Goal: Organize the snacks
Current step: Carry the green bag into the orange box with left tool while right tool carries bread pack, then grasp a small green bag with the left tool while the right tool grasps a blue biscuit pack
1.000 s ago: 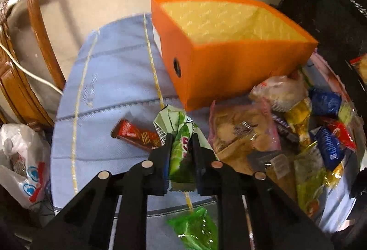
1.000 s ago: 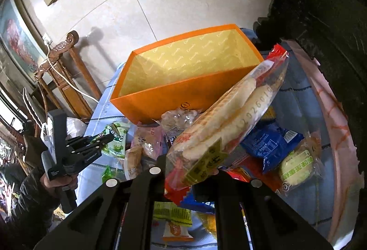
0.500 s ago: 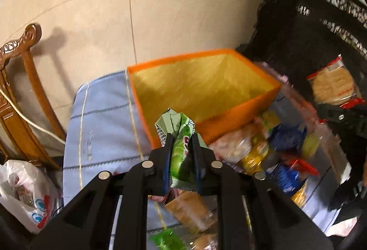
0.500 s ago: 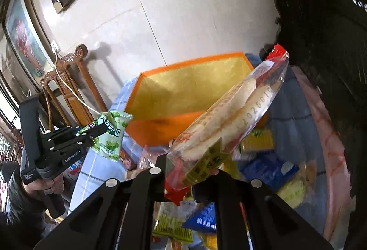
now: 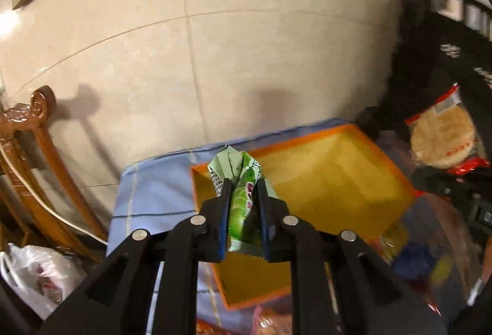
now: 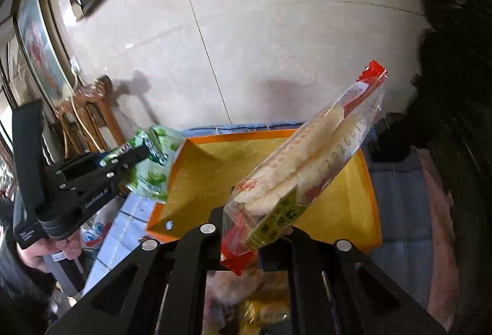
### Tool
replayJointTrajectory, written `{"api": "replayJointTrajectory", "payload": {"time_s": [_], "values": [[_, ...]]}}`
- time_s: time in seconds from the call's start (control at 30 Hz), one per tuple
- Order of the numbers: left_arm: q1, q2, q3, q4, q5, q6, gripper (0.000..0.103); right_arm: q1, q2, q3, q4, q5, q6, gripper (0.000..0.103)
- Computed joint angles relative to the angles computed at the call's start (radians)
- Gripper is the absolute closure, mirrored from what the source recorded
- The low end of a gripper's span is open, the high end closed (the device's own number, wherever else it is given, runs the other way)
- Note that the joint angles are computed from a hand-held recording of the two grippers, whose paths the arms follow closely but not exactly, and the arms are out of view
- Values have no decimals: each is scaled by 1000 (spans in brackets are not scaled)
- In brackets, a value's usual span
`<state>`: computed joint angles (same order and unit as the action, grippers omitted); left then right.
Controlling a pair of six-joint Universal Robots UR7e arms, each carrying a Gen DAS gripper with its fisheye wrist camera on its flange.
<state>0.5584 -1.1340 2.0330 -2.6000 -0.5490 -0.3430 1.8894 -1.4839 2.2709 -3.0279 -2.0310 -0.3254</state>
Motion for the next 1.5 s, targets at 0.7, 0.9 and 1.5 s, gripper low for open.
{"api": "replayJointTrajectory", "payload": {"time_s": [0.7, 0.9, 1.5], "values": [[34, -1, -39, 174, -19, -352, 8, -59, 161, -125, 13, -116, 92, 8], [-56, -177, 70, 432, 47, -527, 4, -62, -29, 14, 18, -211, 95, 4], [-393, -362, 268, 1326, -302, -1438, 4, -389, -128, 224, 74, -182, 102, 3]]}}
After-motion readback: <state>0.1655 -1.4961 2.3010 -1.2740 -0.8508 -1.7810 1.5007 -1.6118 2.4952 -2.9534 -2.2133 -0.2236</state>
